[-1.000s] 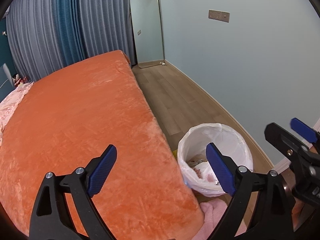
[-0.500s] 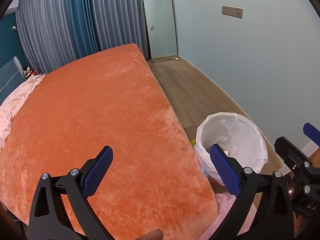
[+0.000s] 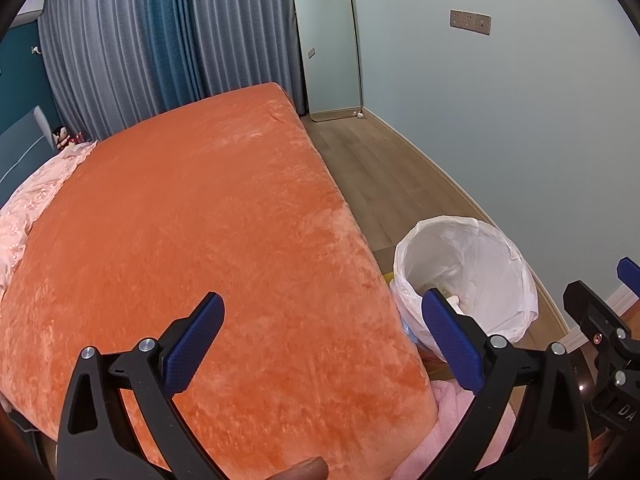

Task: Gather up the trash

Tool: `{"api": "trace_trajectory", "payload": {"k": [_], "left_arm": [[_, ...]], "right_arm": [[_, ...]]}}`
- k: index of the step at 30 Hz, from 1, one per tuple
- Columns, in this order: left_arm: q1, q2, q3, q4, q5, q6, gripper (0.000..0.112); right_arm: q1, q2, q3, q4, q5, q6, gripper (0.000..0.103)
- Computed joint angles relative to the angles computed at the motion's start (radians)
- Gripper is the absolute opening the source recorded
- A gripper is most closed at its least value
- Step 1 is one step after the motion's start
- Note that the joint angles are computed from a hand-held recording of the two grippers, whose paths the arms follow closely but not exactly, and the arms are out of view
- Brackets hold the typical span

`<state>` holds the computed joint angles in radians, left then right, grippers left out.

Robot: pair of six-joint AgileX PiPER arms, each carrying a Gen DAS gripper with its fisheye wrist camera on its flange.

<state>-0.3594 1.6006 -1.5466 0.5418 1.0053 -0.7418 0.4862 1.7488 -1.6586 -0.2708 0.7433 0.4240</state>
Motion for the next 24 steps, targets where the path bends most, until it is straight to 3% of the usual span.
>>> {"api": "trace_trajectory", "payload": {"k": [24], "left_arm": [[-0.043, 0.025, -0.008, 0.042, 0.029, -0.054, 0.095]], "right_arm": [[0.000, -0.031, 0.064, -0.036, -0.011, 0.006, 0.096]]}}
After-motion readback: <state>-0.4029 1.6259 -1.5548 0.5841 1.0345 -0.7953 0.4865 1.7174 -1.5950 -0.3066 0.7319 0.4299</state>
